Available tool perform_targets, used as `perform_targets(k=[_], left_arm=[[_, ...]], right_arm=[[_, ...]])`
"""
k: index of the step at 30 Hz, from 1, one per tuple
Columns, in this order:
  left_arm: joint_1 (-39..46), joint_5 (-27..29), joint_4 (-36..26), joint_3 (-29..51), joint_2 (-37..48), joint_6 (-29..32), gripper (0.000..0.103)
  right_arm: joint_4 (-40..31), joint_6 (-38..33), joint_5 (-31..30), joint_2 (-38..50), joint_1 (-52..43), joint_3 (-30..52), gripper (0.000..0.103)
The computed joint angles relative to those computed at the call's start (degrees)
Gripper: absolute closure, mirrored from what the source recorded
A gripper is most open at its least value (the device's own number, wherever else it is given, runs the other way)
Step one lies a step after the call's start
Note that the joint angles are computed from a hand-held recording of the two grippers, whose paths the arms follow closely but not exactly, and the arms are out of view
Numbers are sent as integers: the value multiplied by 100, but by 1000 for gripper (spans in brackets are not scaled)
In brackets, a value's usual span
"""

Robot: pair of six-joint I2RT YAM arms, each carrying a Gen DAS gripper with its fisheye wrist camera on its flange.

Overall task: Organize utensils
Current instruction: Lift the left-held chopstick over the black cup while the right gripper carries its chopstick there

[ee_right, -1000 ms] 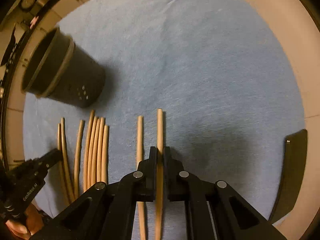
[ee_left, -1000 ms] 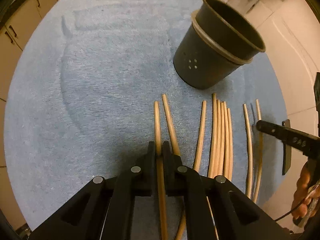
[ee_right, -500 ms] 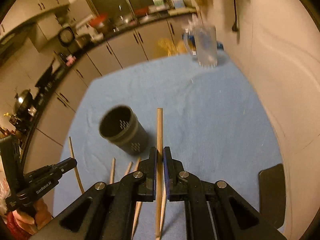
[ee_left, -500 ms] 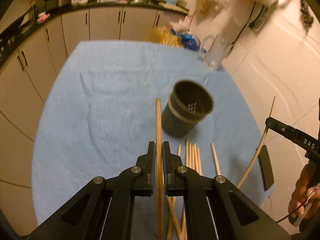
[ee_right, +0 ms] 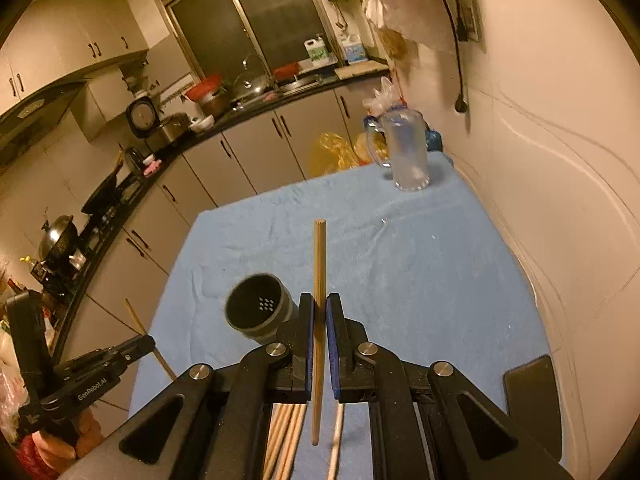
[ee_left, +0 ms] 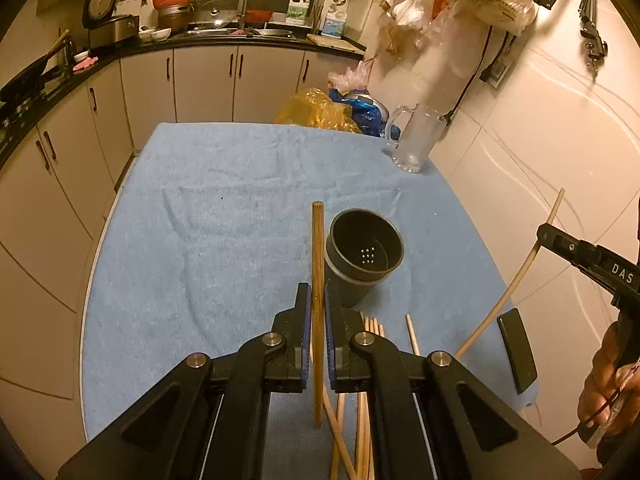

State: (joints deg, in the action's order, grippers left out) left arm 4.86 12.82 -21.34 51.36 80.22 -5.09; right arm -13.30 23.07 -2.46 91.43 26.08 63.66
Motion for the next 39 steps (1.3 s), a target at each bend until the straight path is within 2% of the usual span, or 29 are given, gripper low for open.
perform_targets(k=[6,12,22,31,39], left_arm=[[-71,-62,3,141,44,-27,97],[-70,45,-262,435,-74,11,97],[182,421,-1133,1948,-1,168,97],[-18,432,-1447,3180,653,48,97],[-233,264,-1309,3333,1575,-211,97]], right_arm=[[18,5,-142,38,-33,69,96],[-5,-8,-221,-109,-77,149,97],[-300,-15,-516,-61,-263,1107,97],[-473,155,-462,853,-202,2482,97],[-923,208,-431,2204,-67,3664,97]])
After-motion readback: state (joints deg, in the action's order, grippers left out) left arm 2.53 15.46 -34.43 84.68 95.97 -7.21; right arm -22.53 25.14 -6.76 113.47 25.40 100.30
